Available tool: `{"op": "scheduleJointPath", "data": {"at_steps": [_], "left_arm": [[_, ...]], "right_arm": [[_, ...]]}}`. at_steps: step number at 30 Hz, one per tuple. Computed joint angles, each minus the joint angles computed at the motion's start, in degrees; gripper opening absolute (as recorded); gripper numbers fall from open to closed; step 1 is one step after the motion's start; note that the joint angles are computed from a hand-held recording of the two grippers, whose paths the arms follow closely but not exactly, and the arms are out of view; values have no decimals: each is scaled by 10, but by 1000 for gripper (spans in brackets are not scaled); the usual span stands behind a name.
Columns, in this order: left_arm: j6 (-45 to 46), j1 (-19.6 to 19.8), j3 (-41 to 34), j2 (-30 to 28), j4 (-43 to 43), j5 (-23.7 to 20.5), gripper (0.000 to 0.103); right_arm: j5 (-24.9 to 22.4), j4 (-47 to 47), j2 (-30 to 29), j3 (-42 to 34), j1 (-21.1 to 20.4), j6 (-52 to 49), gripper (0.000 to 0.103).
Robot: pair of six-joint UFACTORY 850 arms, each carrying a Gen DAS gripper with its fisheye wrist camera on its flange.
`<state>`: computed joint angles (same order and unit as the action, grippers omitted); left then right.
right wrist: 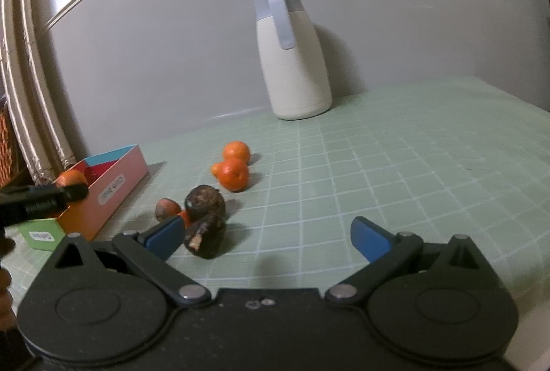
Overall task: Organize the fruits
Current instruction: 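Carry the mandarin over the red box and open the left gripper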
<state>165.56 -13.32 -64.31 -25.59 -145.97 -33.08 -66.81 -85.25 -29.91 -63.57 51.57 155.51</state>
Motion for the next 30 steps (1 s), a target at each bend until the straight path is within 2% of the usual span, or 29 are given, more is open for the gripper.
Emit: {"op": "scheduleJointPath", "data": {"at_steps": [10, 17, 26, 30], "left_arm": [[4, 22, -74, -49, -72, 73, 42], [-41, 31, -129, -85, -56, 135, 42], [-78, 35, -153, -103, -27, 176, 42], [-54, 36, -162, -110, -53, 188, 42]], "right_arm": [[38, -22, -28, -43, -13, -24, 103], [64, -32, -44, -67, -21, -36, 103], [86, -43, -53, -82, -28, -38, 103], [92, -49, -56, -87, -30, -35, 103]]}}
